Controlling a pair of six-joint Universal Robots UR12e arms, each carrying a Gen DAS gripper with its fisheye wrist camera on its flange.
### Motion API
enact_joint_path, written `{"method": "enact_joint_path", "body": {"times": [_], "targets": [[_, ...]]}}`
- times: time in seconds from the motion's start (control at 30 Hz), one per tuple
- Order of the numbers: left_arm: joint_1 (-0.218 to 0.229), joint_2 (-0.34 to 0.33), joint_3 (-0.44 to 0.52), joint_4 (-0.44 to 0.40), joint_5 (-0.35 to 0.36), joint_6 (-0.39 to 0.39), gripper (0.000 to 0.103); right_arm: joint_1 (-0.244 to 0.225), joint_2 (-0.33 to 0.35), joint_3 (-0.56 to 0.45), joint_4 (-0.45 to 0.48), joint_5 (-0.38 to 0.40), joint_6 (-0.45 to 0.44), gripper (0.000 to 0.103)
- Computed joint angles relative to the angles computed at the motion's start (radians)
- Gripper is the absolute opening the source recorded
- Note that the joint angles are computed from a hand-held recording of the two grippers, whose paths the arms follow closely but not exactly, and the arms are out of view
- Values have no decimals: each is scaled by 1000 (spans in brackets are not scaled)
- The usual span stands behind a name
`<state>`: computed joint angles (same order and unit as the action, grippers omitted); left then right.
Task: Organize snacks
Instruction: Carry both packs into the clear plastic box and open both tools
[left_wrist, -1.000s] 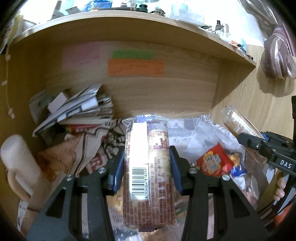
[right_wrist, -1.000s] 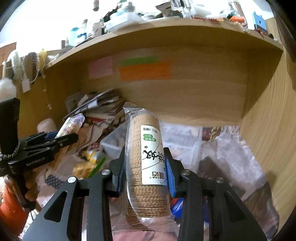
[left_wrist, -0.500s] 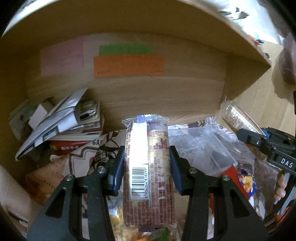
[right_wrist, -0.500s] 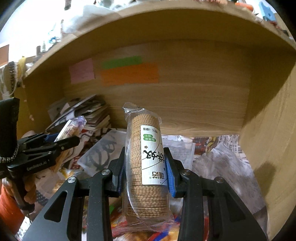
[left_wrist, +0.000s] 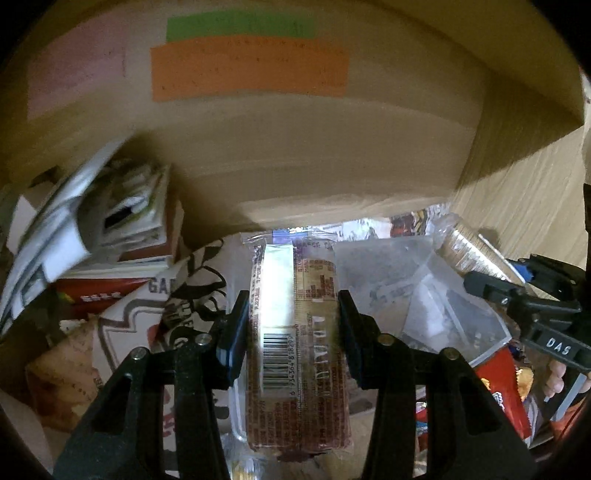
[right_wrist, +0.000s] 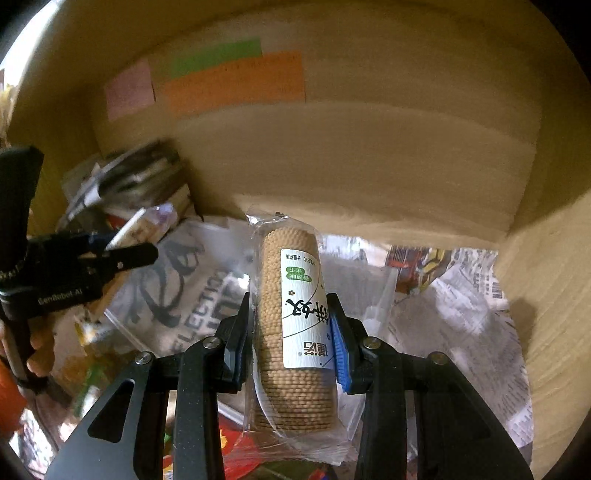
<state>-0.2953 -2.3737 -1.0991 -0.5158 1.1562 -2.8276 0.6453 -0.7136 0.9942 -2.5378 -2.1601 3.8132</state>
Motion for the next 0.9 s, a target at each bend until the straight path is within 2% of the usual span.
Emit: {"method": "enact_joint_path", "body": {"times": [0.3,0.4,0.6,0.9], "targets": [[-18,-39,83,-123,34,31,45,-26,4,-16,89,105,16,33],[-20,-40,84,-122,42,33,45,-27,5,-24,108,113,13,35],[-17,-19,48,-76,36,26,46,-14,3,-25,76,63,5,38],[5,58,-72,47,2,11,56,22,-22,13,-19,-45,-24,49]]}}
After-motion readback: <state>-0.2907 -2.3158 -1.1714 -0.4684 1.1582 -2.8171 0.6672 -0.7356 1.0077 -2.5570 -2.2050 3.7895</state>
